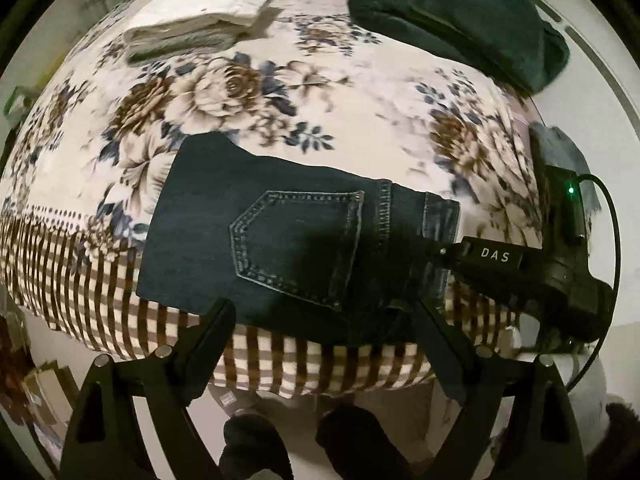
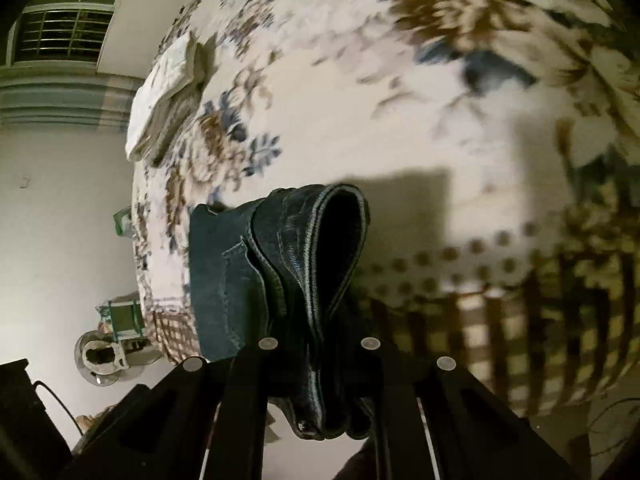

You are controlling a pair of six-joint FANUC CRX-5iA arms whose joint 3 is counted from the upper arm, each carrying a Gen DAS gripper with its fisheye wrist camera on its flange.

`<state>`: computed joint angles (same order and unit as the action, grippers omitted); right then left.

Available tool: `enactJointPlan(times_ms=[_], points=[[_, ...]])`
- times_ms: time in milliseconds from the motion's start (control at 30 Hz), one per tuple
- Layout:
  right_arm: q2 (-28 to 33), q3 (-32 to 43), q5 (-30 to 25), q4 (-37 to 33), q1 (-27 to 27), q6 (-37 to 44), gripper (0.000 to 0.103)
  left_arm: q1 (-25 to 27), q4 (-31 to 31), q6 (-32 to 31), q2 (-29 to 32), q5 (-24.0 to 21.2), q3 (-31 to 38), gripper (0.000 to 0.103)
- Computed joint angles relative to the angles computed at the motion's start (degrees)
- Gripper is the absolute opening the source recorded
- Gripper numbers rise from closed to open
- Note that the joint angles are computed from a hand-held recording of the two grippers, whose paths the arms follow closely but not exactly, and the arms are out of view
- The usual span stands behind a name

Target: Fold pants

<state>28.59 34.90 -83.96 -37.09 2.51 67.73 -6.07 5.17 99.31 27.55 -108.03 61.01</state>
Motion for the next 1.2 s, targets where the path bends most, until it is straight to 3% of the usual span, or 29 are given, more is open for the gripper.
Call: enactJointPlan(times_ms=[100,167,233,300,467,533,667,700,733,767,833,900,1000,1067,1133,1200], points=[[1.3,-0.1,-2.3,-0.3,-1.4,0.8,0.011,-0.5,-0.1,-0.4,-0.5,0.5,-1.5,0.09],[3.4,1.5,-5.7,-0.3,-1.8,0.8,0.018,-0.6,-0.3,-0.3,-0.9,0.7,-2.7,0.09],[4.5,2.5,-7.4,0.7,-1.9,0.1,0.051,0.4,0.0,0.8,-1.5,1.5,-4.3,0.09],[3.9,1.9,-6.8,0.6,-2.6,-0.7,0.072,1.8,-0.9,1.6,-2.4,2.9,-6.2,0.09],[2.8,-0.7,-3.4,-4.0,-5.2,-1.2,0.085,7.0,-5.7,1.2,-0.6,5.3,-8.2,0.09],[5.0,-0.3,-4.7,-7.5,-6.0,-0.9,0.092,9.7,-4.8,0.5,1.5,5.7,-8.8,0.089],[8.3,-0.2,-6.7,-14.4,-6.7,1.7,0.092,14.2,0.8,-0.1,5.0,7.0,-10.3,0.089],[8.6,-0.4,-6.7,-16.0,-6.8,2.3,0.087,15.0,1.8,-0.6,5.5,7.3,-10.8,0.089],[7.6,-1.6,-4.6,-15.7,-6.6,3.0,0.056,15.4,2.6,-1.2,5.4,8.0,-11.5,0.089],[7.3,-1.7,-3.9,-15.5,-6.4,4.1,0.035,15.7,3.2,-1.9,5.2,8.5,-12.2,0.089],[7.3,0.8,-4.1,-12.1,-4.7,4.5,0.024,16.3,4.3,-3.4,4.4,9.6,-14.0,0.089],[6.8,2.8,-3.5,-10.8,-4.3,5.9,0.021,16.7,4.7,-4.3,3.8,9.9,-15.3,0.09],[7.8,6.3,-3.1,-8.6,-4.2,7.1,0.021,17.6,6.9,-5.0,2.7,10.9,-18.0,0.09],[11.6,11.2,-7.8,-7.6,-3.9,5.8,0.03,17.7,7.5,-5.5,1.8,11.4,-19.6,0.09],[15.4,16.0,-13.5,-5.3,-3.2,0.9,0.068,17.8,7.8,-5.4,1.3,11.8,-20.5,0.09],[12.6,11.9,-11.0,-3.9,-4.0,0.3,0.072,18.2,8.9,-4.9,1.0,12.2,-21.5,0.09]])
